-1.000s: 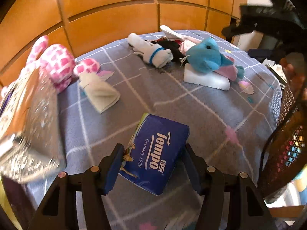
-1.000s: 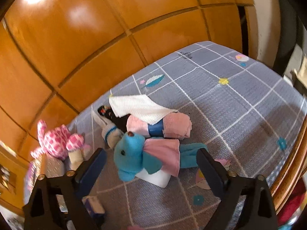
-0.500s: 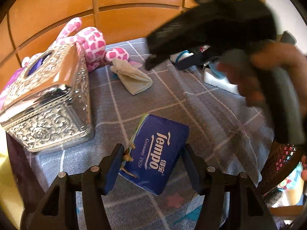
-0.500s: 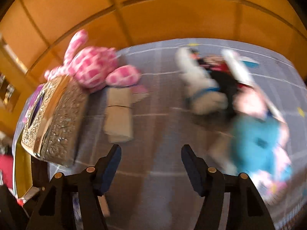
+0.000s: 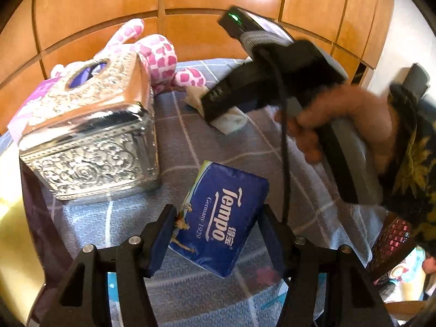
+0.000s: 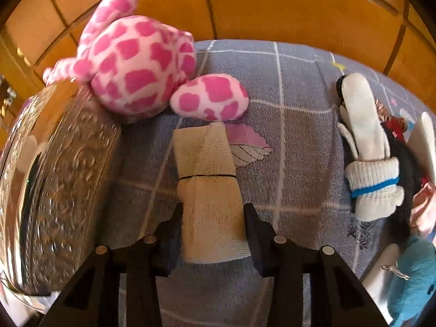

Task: Organize soft objects
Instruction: 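Carry the Tempo pack to the gold tray while the right gripper grasps the gauze roll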

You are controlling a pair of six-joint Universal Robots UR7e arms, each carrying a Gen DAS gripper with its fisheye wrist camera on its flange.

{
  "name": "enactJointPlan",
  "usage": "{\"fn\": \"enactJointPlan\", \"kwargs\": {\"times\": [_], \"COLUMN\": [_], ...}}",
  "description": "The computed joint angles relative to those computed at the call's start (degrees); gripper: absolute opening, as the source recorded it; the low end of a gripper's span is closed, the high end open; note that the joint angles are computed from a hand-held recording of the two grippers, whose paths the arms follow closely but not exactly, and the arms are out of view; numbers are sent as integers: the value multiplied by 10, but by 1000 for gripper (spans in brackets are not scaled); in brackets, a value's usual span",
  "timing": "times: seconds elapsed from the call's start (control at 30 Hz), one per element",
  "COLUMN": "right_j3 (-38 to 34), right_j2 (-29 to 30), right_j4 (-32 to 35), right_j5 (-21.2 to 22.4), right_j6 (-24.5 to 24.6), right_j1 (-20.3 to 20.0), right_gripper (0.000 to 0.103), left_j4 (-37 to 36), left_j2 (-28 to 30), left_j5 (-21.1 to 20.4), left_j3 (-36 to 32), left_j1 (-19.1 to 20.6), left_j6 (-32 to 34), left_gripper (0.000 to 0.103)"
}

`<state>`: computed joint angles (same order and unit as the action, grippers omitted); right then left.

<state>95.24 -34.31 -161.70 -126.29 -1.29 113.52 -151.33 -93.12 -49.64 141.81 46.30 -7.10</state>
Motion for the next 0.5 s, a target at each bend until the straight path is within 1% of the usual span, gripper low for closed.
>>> {"fn": "enactJointPlan", "kwargs": {"times": [0.1, 0.2, 0.27, 0.33, 0.43, 0.47, 0.5], "right_j3": [28, 65, 79, 84, 98, 105, 94], "right_j2": [-9, -27, -31, -31, -29, -27, -18], "right_j4": [-29, -61, -79, -87, -111, -130, -132], "right_j5": [9, 23, 27, 22, 11, 8, 6], "right_j6": [-9, -25, -37, -41, -50, -60, -64], "right_j1": [-3, -9, -11, -6, -1, 1, 2], "right_gripper": [41, 42, 42, 42, 42, 42, 42], "left_j4": [10, 36, 73, 126, 196, 214, 242], "left_j2": [-29, -82, -127, -179, -241, -254, -270], "left_j5": [14, 33, 46, 61, 89, 101, 121], "left_j3": [8, 14, 10, -1, -22, -30, -39], "left_j1": [-19, -37, -44, -42, -32, -26, -19], "left_j6": [-5, -17, -39, -80, -145, -161, -183], "left_gripper": [62, 62, 62, 62, 62, 62, 62]}}
